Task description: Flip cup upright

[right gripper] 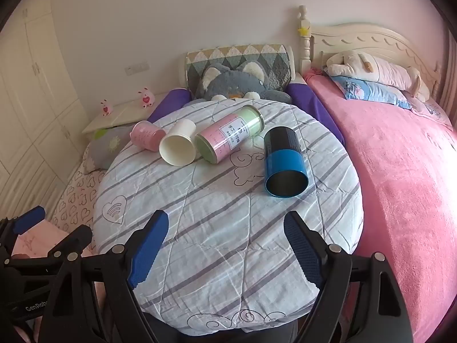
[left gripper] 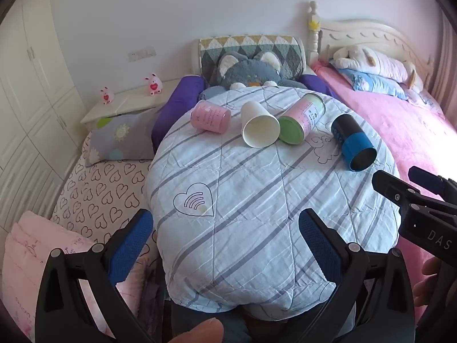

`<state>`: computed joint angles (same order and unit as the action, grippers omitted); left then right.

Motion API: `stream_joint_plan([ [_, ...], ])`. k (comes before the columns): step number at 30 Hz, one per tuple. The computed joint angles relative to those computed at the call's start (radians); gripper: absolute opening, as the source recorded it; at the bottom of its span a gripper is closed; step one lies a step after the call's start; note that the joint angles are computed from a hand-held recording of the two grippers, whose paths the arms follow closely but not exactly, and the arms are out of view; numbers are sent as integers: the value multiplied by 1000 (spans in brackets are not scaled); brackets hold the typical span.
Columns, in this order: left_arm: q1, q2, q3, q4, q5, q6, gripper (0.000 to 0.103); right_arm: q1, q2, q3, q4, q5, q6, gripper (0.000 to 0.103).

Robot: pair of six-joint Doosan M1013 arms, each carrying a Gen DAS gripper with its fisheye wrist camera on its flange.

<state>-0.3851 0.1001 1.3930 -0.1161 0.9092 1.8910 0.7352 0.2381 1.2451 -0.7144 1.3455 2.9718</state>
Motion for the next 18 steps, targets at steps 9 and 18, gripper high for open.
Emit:
stream_joint_plan([
  [9, 7, 1, -1, -12, 1, 6, 103, 1, 5, 1, 5, -7, 1, 84],
  [18, 6, 7, 0, -2, 8, -11, 103, -3, 10, -6, 15, -6, -11, 84],
])
